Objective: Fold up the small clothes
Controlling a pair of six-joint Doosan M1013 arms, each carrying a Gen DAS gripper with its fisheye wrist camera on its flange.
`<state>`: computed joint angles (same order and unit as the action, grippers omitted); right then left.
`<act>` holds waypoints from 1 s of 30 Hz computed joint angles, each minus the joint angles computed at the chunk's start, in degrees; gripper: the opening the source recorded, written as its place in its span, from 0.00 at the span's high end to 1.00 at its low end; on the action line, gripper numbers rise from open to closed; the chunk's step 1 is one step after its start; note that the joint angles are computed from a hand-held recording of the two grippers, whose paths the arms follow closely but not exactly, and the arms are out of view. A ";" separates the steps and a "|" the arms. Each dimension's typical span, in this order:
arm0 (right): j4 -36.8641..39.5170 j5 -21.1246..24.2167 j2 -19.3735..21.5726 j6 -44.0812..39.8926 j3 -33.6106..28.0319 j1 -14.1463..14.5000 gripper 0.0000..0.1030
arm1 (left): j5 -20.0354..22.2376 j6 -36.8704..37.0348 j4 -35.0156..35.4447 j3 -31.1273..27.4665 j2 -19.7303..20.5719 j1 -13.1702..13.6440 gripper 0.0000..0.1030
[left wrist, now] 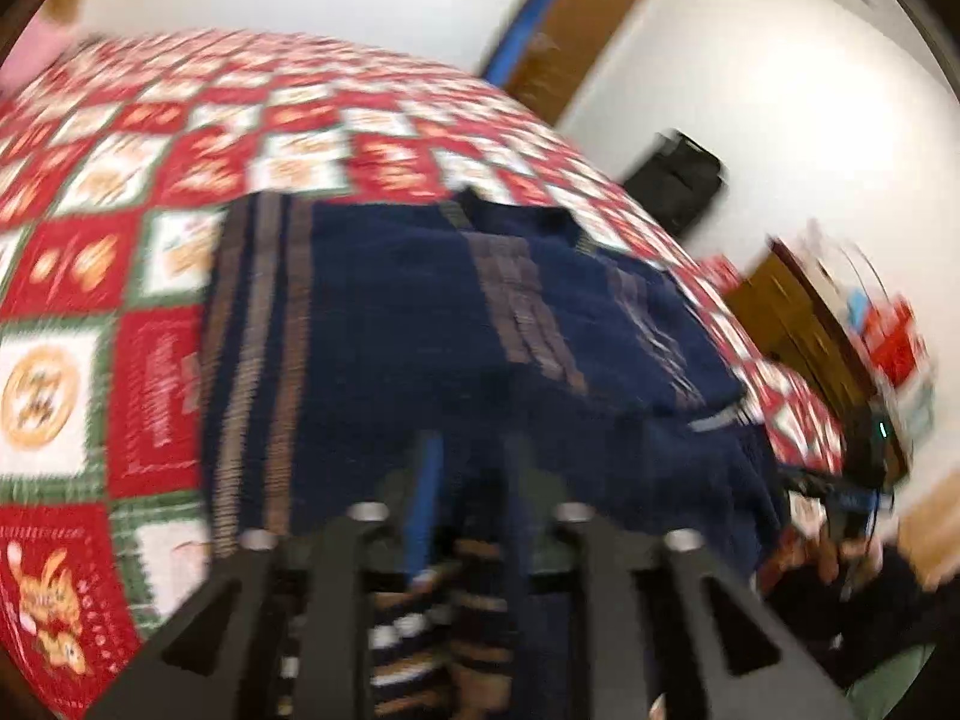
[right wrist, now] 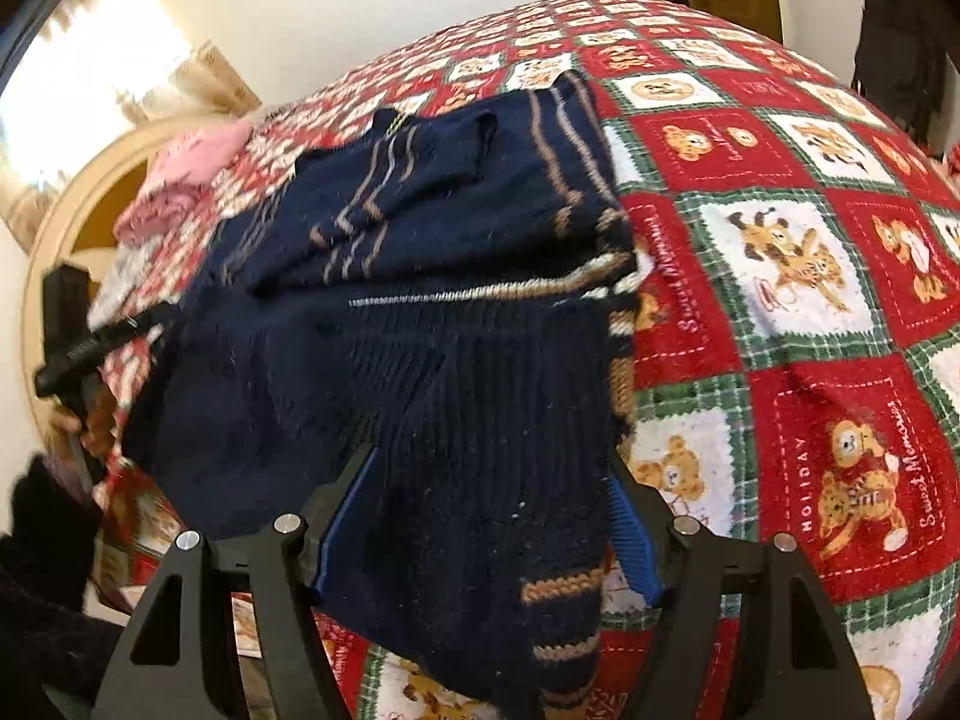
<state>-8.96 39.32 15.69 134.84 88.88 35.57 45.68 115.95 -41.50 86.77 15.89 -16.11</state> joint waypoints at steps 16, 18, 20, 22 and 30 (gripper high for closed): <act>-6.35 -2.85 -3.44 8.60 2.03 0.29 0.93 | 0.43 -2.01 13.39 -1.79 -0.10 -5.66 0.88; -8.34 -4.51 -4.25 9.74 1.86 0.40 0.93 | -0.92 1.01 7.42 -0.33 -1.37 -5.12 0.88; -10.27 -5.34 -4.71 10.15 1.23 0.58 0.93 | -2.99 4.54 2.02 1.37 -3.18 -4.35 0.88; -14.34 -6.11 -4.93 12.65 0.47 0.87 0.93 | -5.05 5.69 -3.53 2.59 -4.63 -3.21 0.88; -19.39 -5.34 -2.74 13.83 -3.36 1.00 0.93 | -11.75 4.86 -15.71 5.60 -6.34 -0.38 0.88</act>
<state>-28.35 33.98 12.95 148.67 85.52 36.57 33.93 120.80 -57.22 92.37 9.54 -16.49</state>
